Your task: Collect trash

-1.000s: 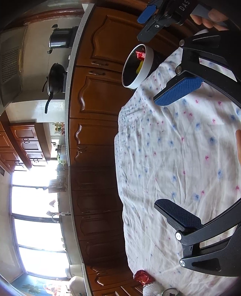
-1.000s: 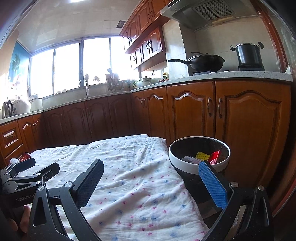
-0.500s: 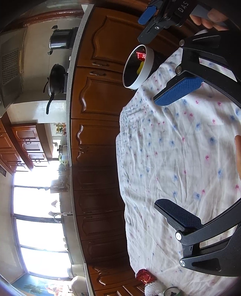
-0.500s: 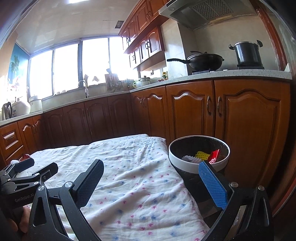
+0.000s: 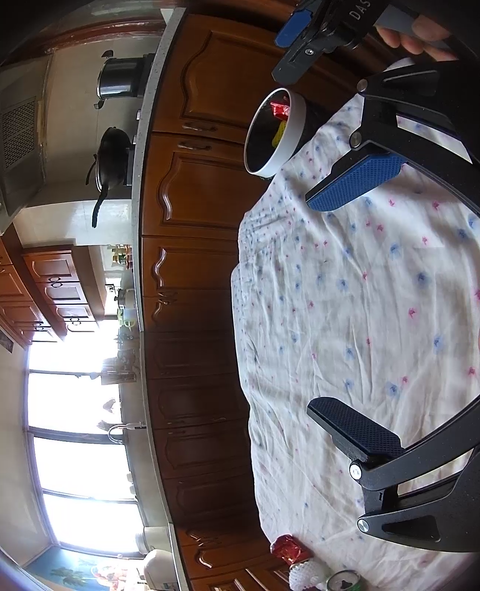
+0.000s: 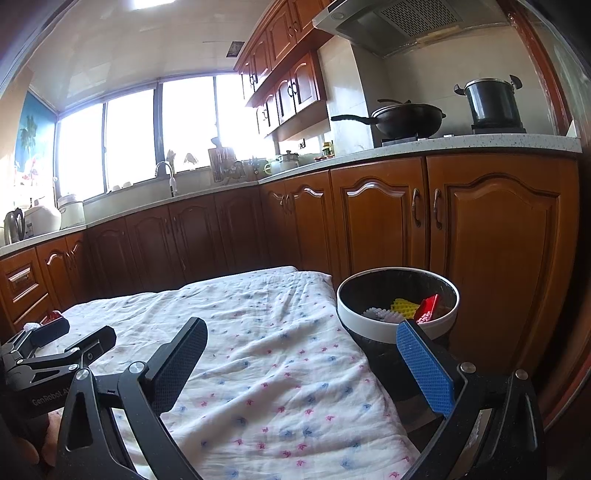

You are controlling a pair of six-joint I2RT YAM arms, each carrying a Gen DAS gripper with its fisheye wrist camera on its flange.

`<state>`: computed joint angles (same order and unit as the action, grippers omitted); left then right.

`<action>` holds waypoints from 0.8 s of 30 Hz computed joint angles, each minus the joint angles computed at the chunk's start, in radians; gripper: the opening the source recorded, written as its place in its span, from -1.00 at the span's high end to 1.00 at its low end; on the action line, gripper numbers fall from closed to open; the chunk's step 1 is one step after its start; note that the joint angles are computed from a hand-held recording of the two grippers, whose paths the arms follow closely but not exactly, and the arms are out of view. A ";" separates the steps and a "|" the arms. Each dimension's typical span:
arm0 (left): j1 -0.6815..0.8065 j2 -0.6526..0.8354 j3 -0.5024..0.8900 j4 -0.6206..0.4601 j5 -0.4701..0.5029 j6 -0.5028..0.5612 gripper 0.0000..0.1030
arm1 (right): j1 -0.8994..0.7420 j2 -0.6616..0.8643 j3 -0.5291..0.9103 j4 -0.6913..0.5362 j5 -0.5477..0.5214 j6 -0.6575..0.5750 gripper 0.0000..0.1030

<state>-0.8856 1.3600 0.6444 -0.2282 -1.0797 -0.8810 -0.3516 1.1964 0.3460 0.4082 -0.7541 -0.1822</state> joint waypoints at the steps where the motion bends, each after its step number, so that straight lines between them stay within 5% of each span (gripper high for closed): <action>1: -0.001 0.000 0.000 -0.002 0.000 -0.002 -1.00 | 0.000 -0.003 -0.001 -0.001 0.000 0.001 -1.00; 24: -0.003 -0.011 0.002 -0.013 0.013 -0.007 -1.00 | 0.009 -0.014 -0.003 -0.014 0.005 0.009 -1.00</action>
